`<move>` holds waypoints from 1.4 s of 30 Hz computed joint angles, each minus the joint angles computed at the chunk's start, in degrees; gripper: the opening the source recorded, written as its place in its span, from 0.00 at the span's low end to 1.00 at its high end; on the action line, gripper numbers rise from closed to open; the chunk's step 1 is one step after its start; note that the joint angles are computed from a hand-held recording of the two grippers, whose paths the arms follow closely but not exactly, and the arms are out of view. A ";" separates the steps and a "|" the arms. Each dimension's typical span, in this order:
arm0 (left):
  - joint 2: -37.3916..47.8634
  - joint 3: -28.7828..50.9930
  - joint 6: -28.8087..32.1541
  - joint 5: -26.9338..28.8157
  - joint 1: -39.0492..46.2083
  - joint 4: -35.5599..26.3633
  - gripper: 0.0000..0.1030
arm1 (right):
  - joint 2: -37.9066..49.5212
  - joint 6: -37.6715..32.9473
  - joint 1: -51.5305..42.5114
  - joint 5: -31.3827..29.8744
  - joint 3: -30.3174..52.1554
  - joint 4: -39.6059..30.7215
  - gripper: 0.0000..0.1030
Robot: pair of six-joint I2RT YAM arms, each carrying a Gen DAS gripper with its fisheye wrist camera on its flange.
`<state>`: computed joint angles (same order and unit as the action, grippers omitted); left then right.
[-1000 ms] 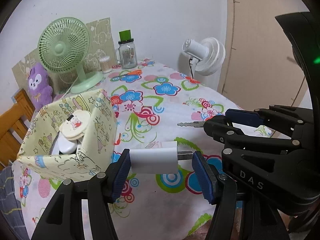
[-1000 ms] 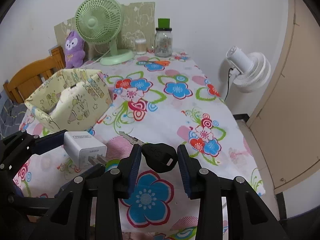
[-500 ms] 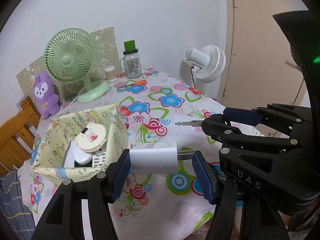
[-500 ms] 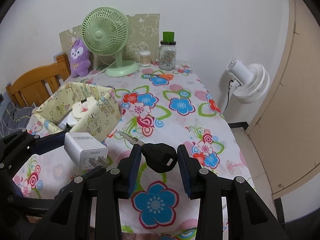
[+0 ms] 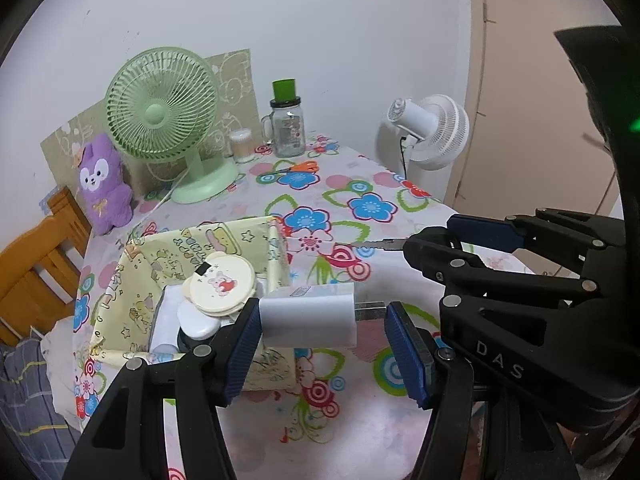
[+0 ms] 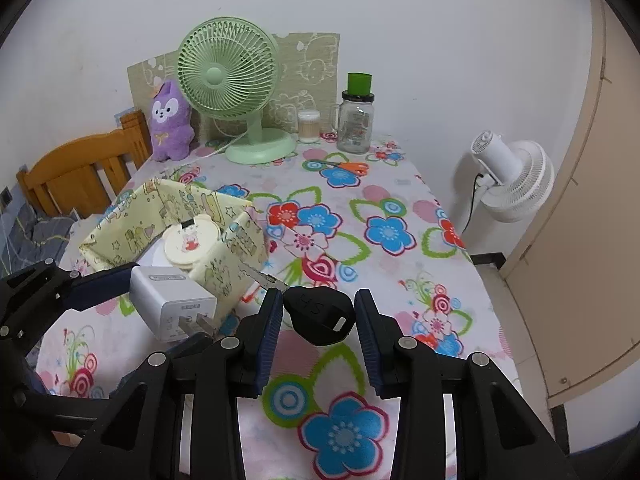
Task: Organize rigid objects
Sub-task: 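Lift the adapter with the left tool while the right tool carries the key toward the box, then lower the adapter into the yellow box with the left tool while the right tool lowers the key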
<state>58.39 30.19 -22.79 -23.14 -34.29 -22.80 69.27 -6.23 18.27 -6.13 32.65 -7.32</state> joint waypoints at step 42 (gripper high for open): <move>14.94 -2.27 20.84 20.42 38.55 15.27 0.62 | 30.82 7.75 19.79 8.09 22.53 2.33 0.39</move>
